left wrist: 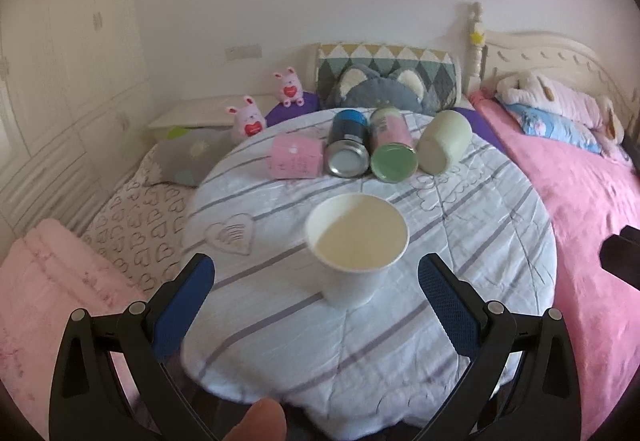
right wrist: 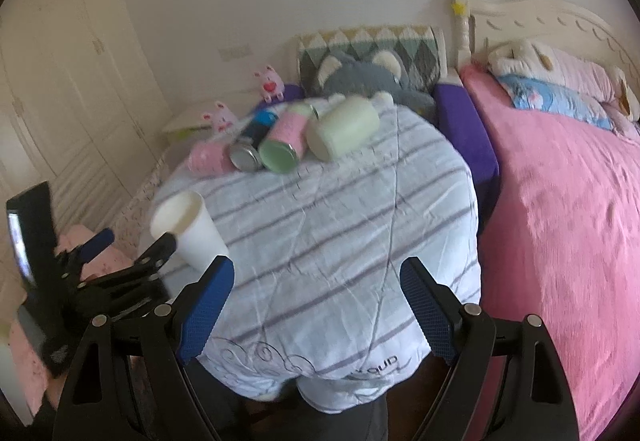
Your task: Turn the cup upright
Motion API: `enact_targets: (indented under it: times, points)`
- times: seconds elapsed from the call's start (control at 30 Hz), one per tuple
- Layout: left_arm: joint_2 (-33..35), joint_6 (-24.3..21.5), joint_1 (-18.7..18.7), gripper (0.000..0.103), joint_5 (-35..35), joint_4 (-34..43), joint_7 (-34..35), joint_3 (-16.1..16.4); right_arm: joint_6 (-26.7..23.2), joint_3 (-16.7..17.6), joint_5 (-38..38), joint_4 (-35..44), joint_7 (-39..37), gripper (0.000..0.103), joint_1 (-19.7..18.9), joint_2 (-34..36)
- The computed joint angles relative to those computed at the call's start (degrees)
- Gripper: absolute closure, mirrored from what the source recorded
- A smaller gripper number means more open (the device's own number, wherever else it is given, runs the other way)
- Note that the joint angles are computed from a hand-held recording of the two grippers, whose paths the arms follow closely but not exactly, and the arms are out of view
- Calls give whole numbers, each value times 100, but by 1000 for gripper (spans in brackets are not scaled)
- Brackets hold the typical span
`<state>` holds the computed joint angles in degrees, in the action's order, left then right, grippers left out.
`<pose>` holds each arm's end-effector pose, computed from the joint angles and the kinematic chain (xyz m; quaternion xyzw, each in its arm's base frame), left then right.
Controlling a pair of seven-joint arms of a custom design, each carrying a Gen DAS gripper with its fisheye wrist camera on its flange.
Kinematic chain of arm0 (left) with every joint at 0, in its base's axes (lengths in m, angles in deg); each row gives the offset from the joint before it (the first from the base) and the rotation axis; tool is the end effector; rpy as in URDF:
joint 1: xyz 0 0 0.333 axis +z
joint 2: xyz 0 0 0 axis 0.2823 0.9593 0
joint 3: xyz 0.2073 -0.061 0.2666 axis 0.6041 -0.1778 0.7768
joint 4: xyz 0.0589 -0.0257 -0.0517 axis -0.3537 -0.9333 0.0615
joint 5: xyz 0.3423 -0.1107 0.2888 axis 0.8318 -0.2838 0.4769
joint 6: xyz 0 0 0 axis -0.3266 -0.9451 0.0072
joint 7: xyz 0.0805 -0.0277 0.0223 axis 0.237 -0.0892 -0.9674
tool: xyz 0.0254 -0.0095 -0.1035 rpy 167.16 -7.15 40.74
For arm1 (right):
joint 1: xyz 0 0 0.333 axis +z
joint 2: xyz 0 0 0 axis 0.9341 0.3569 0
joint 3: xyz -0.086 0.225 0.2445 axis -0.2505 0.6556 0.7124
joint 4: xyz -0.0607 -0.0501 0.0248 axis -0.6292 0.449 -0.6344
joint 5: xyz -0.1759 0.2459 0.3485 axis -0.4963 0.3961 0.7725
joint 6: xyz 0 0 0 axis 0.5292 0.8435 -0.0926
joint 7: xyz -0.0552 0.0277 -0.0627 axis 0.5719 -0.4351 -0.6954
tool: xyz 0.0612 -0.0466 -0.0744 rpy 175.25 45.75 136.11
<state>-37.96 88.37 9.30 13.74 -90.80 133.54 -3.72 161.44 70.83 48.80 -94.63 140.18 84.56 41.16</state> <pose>0.6416 -0.2059 0.5588 -0.5467 0.7185 -0.3194 0.2879 0.5952 0.2585 0.5613 -0.5606 0.7184 -0.2407 0.3342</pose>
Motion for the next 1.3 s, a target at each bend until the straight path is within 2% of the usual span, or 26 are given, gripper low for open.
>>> enact_targets:
  times: [0.1, 0.2, 0.3, 0.47, 0.67, 1.3]
  points:
    - [-269, -595, 27, 0, -35, 13, 27, -2, 17, 26, -167, 51, 83, 17, 3, 2]
    - [-486, -1203, 28, 0, -581, 39, 465, 6, -22, 43, -357, 118, 232, 17, 19, 42]
    - [-714, -1511, 55, 0, -808, -36, 741, 5, -81, 56, -518, 199, 346, 17, 69, 100]
    - [-1104, -1550, 148, 0, -650, -320, 823, -26, -200, 63, -654, 287, 414, 17, 178, 179]
    - [-1332, -1672, 190, 0, -926, -498, 1007, 12, -297, 44, -536, 396, 281, 17, 325, 299]
    - [-1420, -1649, 262, 0, -912, -602, 914, -16, -382, 2, -514, 522, 166, 17, 485, 348]
